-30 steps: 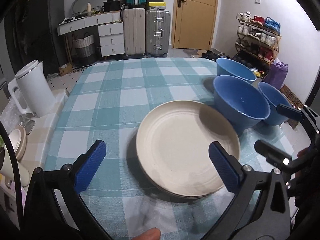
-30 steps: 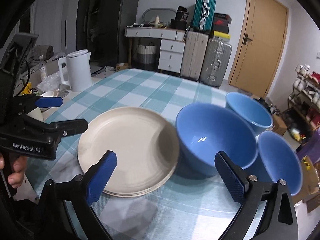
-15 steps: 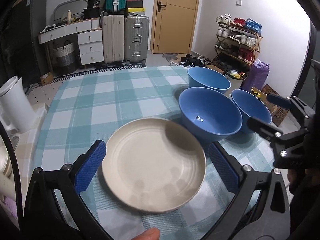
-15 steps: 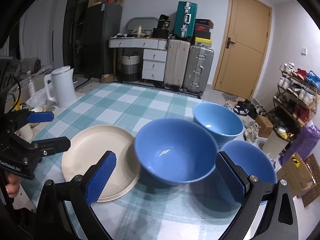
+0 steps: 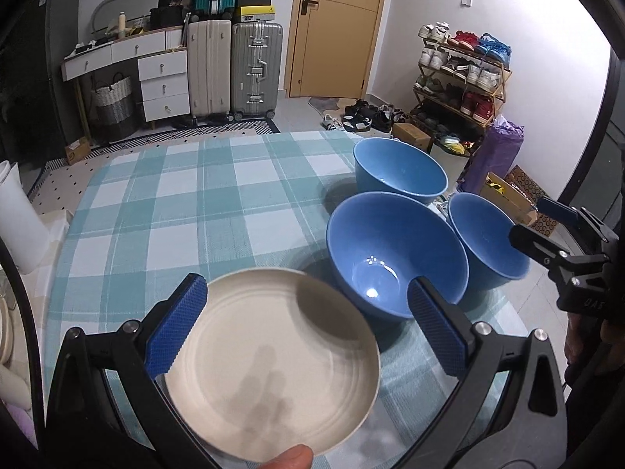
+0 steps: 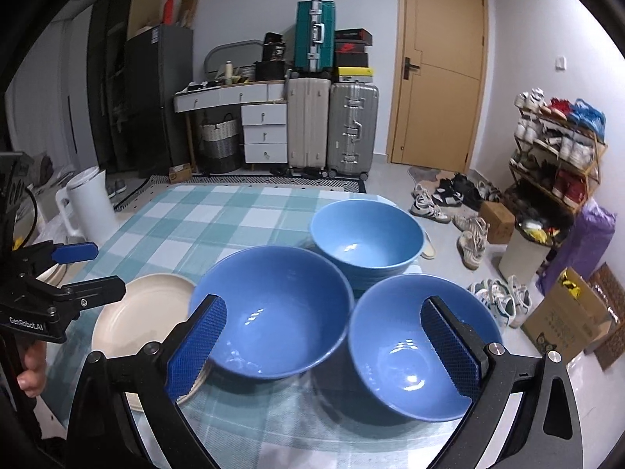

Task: Organize plates and bowls
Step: 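Move the right tool to the rim of a light-blue bowl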

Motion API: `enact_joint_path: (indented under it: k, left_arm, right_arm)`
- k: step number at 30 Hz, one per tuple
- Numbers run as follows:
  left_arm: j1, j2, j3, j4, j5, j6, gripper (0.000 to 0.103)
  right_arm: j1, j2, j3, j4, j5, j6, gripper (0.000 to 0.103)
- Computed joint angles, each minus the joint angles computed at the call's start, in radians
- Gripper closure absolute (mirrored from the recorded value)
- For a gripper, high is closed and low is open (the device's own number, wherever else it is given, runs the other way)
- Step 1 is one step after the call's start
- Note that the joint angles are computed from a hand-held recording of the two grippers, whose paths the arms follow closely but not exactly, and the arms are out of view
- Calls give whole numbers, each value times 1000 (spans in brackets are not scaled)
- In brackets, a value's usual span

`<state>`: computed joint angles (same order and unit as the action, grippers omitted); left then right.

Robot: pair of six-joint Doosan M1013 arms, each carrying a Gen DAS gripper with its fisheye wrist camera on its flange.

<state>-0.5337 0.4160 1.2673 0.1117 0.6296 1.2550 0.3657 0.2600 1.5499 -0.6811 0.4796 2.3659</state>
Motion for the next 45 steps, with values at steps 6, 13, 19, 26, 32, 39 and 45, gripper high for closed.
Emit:
enact_joint_path:
  k: [6,13,19,26,32,39,45]
  left_arm:
    - [3,50,-82,-20,45,19,1]
    - [8,102,-170,-39,93,46,1]
    - [9,146,-246,-47,131,52,1]
    - [7,211,-360,-33,197,54,1]
    - [8,271,-456,-49,249,63,1]
    - [9,357,-593,-65,344,81,1]
    - [12,430,-715,-83,415,92,1]
  right_arm:
    - [-33,5,-21,59,12,-45,1]
    - [-64,19,-56,126,35,-92,1]
    - [-86,31,-84,186,44,-146,1]
    - [-120,49,-116,257,54,-200,1]
    - [-148,68,-142,343,70,-271,1]
    - [-174,95,-177,426,96,-338,1]
    - [-198,120,-212,485,113,-379,1]
